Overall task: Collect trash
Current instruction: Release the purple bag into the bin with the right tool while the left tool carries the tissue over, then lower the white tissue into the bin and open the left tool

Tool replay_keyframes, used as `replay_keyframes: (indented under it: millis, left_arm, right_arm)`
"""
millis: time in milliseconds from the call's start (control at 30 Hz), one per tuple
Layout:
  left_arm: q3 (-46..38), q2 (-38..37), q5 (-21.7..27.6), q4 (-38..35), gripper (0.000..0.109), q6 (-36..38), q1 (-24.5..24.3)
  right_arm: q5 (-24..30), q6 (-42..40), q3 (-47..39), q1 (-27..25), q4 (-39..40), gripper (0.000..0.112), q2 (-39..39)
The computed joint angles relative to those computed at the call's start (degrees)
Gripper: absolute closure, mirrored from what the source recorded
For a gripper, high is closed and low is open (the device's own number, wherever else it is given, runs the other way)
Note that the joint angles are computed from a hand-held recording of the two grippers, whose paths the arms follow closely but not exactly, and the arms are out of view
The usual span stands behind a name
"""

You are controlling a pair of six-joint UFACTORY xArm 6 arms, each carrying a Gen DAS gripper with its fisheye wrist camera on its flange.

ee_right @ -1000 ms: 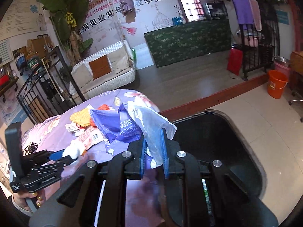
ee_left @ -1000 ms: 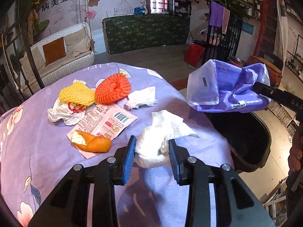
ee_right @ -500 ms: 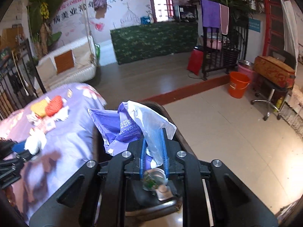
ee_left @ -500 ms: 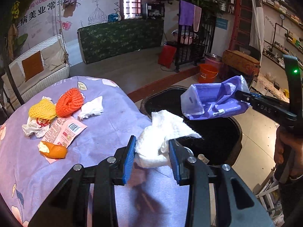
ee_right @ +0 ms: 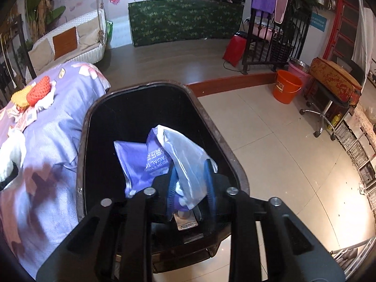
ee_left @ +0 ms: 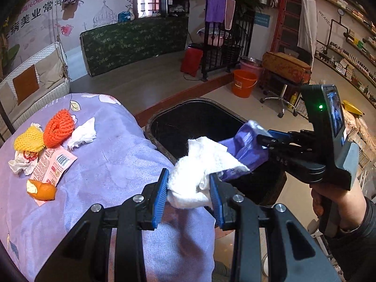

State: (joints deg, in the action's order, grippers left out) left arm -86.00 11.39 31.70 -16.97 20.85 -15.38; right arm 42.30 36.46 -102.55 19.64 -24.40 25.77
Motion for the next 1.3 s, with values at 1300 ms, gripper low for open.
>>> replay_keyframes:
  millis: [1300]
  left_arm:
    - [-33.82, 24.49, 19.78, 7.25, 0.070, -3.81, -5.14]
  right_arm:
    - [-4.04, 9.00, 16.41, -0.13, -7.16, 0.038, -14.43]
